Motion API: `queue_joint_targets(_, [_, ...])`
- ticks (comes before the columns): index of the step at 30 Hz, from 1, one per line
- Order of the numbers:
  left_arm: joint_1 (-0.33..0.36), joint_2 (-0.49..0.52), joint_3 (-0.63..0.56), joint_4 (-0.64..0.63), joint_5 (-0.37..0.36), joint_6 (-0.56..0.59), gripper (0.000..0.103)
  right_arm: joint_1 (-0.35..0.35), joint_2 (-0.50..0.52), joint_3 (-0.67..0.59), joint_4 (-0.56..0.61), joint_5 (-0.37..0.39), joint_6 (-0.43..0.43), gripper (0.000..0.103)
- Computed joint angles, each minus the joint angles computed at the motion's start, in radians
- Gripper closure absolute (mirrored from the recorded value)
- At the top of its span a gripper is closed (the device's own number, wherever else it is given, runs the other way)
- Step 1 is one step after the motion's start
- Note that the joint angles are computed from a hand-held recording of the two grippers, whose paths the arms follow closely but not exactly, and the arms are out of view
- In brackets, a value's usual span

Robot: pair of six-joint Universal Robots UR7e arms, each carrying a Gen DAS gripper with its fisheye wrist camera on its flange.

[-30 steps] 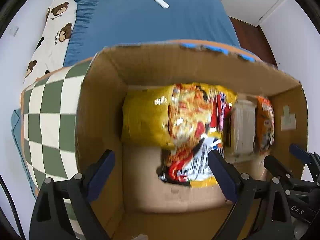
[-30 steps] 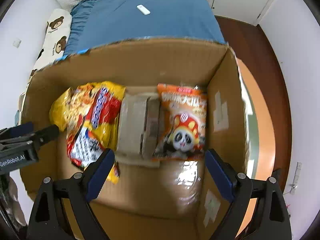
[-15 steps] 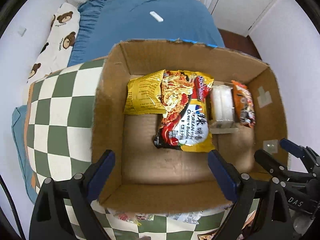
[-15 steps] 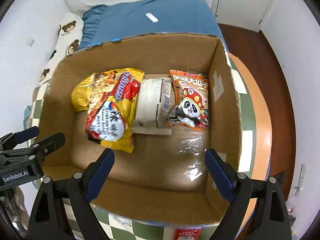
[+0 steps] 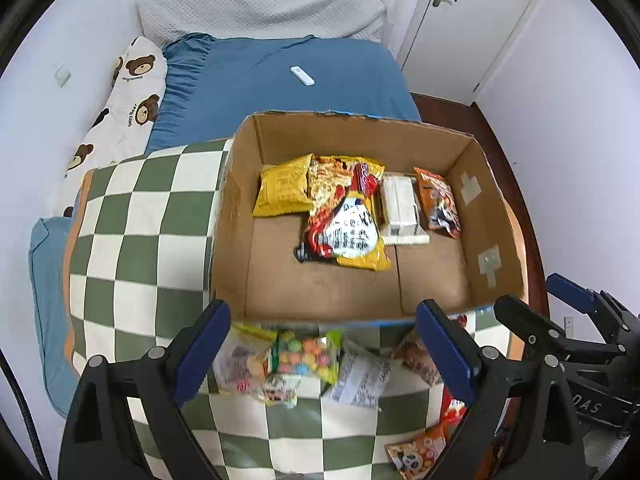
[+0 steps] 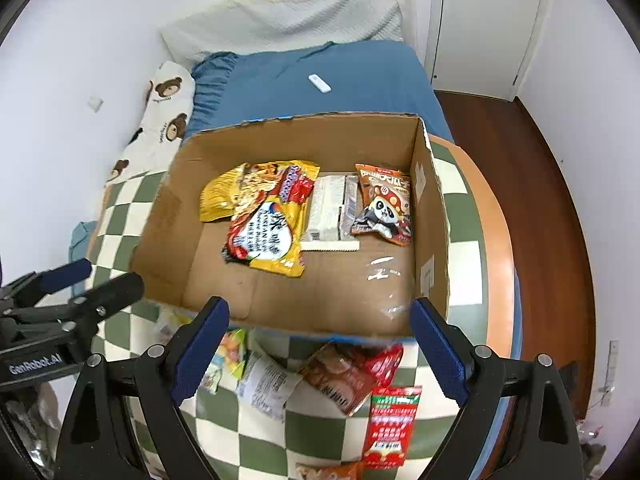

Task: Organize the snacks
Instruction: 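Grasp the orange Cuicuijiao bag with left tool while right tool grasps red sauce strip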

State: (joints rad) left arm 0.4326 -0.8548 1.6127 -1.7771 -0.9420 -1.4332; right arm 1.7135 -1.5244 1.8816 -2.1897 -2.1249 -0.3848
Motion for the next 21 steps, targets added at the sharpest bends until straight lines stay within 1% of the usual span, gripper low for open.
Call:
queue_joint_targets(5, [-0.051,-0.016,0.049,-0.008,-0.026,-0.051,0.008,0.005,-0.104,0.056,0.047,0.022,0.012,0.009])
queue_joint_targets(7, [-0.078,-0.011,0.072,-0.015,-0.051,-0.066,0.008,-0.012,-0.154,0.086,0.074,0.041,0.019,0.009])
queue_joint_targets(9, [-0.104,0.003,0.097,-0.035,-0.09,-0.075,0.008,-0.047,-0.214,0.126,0.101,0.061,0.021,0.009])
queue_joint_targets(12, [-0.134,0.052,0.138,-0.13,-0.181,-0.036,0.008,-0.126,-0.299,0.184,0.128,0.069,0.009,0.009])
queue_joint_targets(14, [-0.151,0.113,0.136,-0.174,-0.244,0.035,0.008,-0.201,-0.352,0.212,0.154,0.069,-0.003,0.009])
queue_joint_targets(15, [-0.16,0.154,0.134,-0.22,-0.283,0.105,0.008,-0.239,-0.373,0.226,0.157,0.067,-0.012,0.009])
queue_joint_targets(17, [-0.164,0.222,0.111,-0.266,-0.357,0.22,0.008,-0.312,-0.411,0.248,0.159,0.054,-0.038,0.009])
queue_joint_targets(19, [-0.166,0.282,0.084,-0.307,-0.414,0.325,0.008,-0.398,-0.445,0.267,0.152,0.042,-0.071,0.009])
queue_joint_targets(21, [-0.167,0.341,0.038,-0.303,-0.443,0.42,0.008,-0.478,-0.474,0.283,0.141,0.039,-0.112,0.009])
